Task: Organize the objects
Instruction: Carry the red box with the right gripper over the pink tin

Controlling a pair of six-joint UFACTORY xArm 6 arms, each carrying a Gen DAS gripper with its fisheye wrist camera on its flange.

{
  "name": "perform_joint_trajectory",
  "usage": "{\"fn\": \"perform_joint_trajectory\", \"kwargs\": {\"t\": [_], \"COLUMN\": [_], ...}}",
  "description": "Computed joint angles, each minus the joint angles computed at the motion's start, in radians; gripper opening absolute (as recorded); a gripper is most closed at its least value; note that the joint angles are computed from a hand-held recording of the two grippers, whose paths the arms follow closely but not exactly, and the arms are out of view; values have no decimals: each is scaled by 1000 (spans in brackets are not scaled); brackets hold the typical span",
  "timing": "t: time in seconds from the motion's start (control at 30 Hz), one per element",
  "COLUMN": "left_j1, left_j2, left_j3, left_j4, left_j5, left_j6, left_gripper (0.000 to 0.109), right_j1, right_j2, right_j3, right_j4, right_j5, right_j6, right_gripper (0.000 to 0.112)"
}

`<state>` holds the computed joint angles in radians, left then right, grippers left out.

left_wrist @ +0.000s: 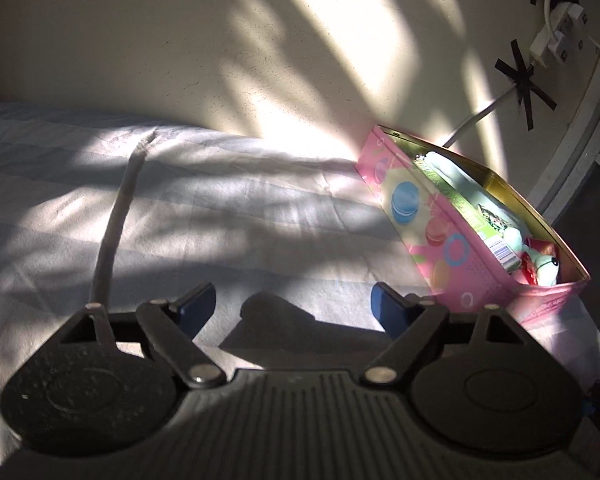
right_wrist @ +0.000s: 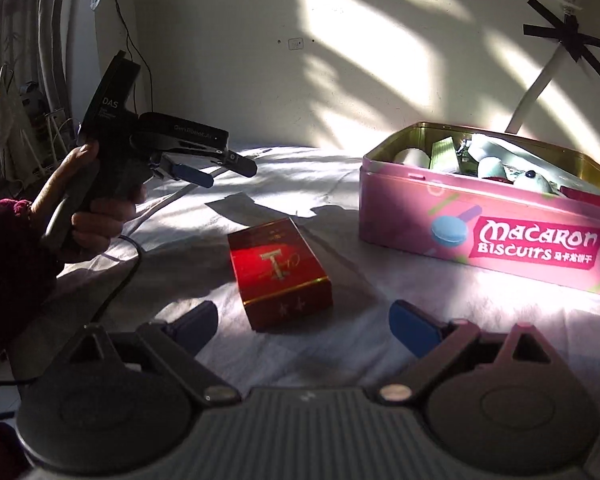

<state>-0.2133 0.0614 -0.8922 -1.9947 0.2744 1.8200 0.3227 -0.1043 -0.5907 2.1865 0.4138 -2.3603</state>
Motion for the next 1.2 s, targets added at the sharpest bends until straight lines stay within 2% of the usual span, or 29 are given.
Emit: {"fn": "perform_joint_trajectory", "kwargs": {"t": [0.07, 0.13, 0.2, 0.23, 0.3, 0.33, 0.43, 0.5, 0.6, 0.67, 0.7, 0.77, 0.87, 0.9, 1.0, 1.07, 1.13, 1.2], "left_j1": [-24, -55, -89, -108, -144, -155, -152, -179, -268, -337, -365, -403, -427, -428, -418, -402, -380, -360], "left_j2": [-67, -111, -122, -111, -73, -55, -48, -56, -48, -33, -21, -6, -8, -14, -34, -40, -31, -7], "left_j3": [67, 122, 147, 141, 118, 110, 121, 133, 124, 103, 90, 72, 59, 57, 59, 50, 31, 8], "left_j4": [-78, -82, -48, -39, -9, 47, 147, 191, 164, 87, 105, 139, 169, 184, 142, 105, 119, 212], "left_j5": [29, 56, 69, 56, 29, 26, 115, 147, 111, 54, 37, 14, -3, -8, -44, -65, -75, -63], "left_j6": [129, 179, 178, 178, 155, 95, -38, -111, -80, 7, 0, -21, -20, -34, 10, 33, -13, -132], "left_gripper": [84, 81, 81, 80, 77, 68, 61, 59, 59, 59, 58, 58, 60, 62, 80, 82, 82, 80], "right_j1": [29, 37, 45, 46, 42, 32, -24, -69, -145, -198, -216, -251, -315, -329, -338, -336, -335, -328], "right_j2": [47, 85, 115, 127, 118, 117, 101, 82, 56, 38, 34, 25, 4, 0, 4, 1, -7, -3], "right_j3": [-45, -76, -100, -110, -100, -99, -72, -44, -14, 6, 8, 13, 40, 48, 54, 59, 67, 63], "right_j4": [15, -27, -79, -114, -83, -82, -125, -107, -65, -26, 34, 138, 106, 101, 82, 71, 45, 19], "right_j5": [-31, -25, -25, -24, -21, -18, 25, 34, 34, 40, 24, 3, 44, 55, 76, 92, 117, 143], "right_j6": [-29, -2, 45, 82, 57, 56, 94, 71, 33, -2, -56, -146, -104, -103, -102, -104, -79, -55], "right_gripper": [95, 93, 85, 76, 62, 62, 62, 62, 65, 74, 76, 78, 78, 78, 78, 78, 78, 78]}}
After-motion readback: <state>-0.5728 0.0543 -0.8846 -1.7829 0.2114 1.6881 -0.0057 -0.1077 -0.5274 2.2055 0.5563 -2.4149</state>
